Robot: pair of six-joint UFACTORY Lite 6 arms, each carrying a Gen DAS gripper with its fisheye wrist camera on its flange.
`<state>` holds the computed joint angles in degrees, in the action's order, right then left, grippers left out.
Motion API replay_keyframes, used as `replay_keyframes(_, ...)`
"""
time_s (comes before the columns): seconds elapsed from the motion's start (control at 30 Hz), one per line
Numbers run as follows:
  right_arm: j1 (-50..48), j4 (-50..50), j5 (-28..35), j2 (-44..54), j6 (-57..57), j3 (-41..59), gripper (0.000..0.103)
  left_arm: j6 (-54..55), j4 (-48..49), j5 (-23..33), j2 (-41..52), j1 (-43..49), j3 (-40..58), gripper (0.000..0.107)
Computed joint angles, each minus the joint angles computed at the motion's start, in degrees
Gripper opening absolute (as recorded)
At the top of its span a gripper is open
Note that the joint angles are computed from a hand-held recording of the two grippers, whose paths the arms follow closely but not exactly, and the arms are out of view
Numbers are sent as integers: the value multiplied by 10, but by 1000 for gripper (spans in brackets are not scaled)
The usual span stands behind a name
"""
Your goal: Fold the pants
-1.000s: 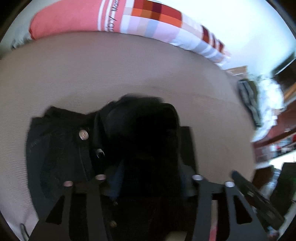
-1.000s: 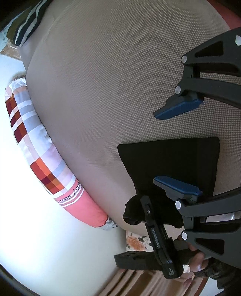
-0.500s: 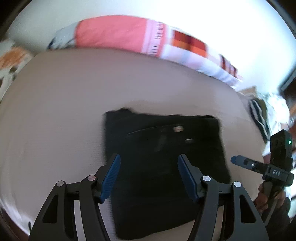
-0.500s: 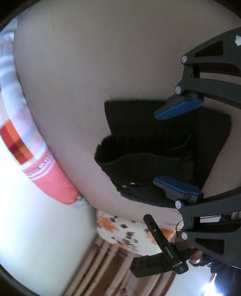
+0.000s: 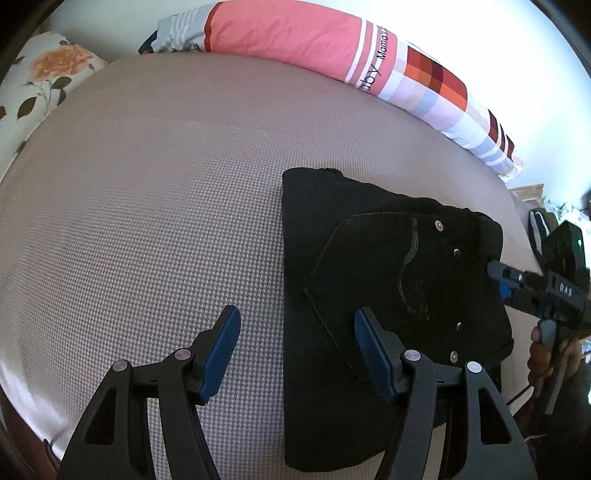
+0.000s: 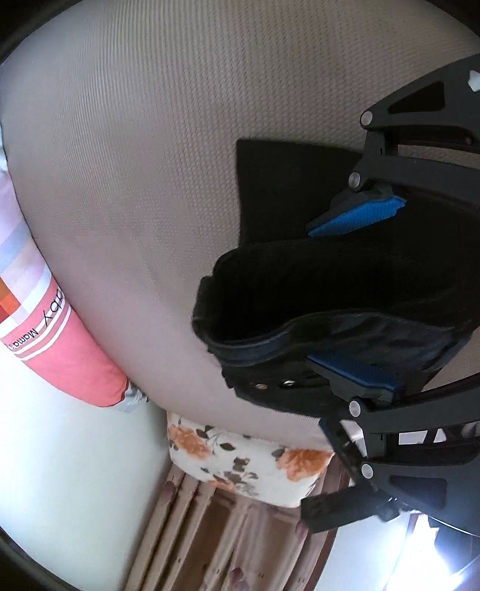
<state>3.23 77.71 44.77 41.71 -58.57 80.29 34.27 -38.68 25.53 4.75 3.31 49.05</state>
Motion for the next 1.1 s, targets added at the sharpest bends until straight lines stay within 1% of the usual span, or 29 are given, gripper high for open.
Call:
replay_keyframes(0.13,5,-3,7,17,-5,27,58,-8,3,-1,6,-5,4,65)
replay_keyframes(0.2,6,-5,9,29,2,45,51,-13,9,-3,9,-8,8,65)
replay_keyframes(0.33,8,-3,8,41,13,60,42,-22,21,-15,8,-16,6,65)
replay_keyframes(0.37,12,-7,-4,34,16,54,32,-23,24,-18,9,-18,6,65)
replay_keyframes(0.4,14,-5,-7,29,16,48,20,-26,28,-19,9,-21,6,65)
replay_keyframes(0.43,18,3,-9,19,12,38,18,-30,32,-21,10,-22,7,65)
replay_keyframes(0.5,33,9,-47,-18,14,7,13,-31,34,-23,11,-25,8,65)
replay_keyframes(0.63,60,-4,-104,-100,53,-49,11,-51,56,-20,10,-34,17,65)
replay_keyframes(0.77,81,-42,-144,-172,110,-91,10,-62,69,-17,-1,-45,24,65)
replay_keyframes(0.97,79,-87,-165,-256,180,-137,10,-71,85,-10,-14,-65,47,65)
replay_keyframes(1.1,53,-61,-169,-293,163,-190,10,-74,97,-18,-14,-83,59,65)
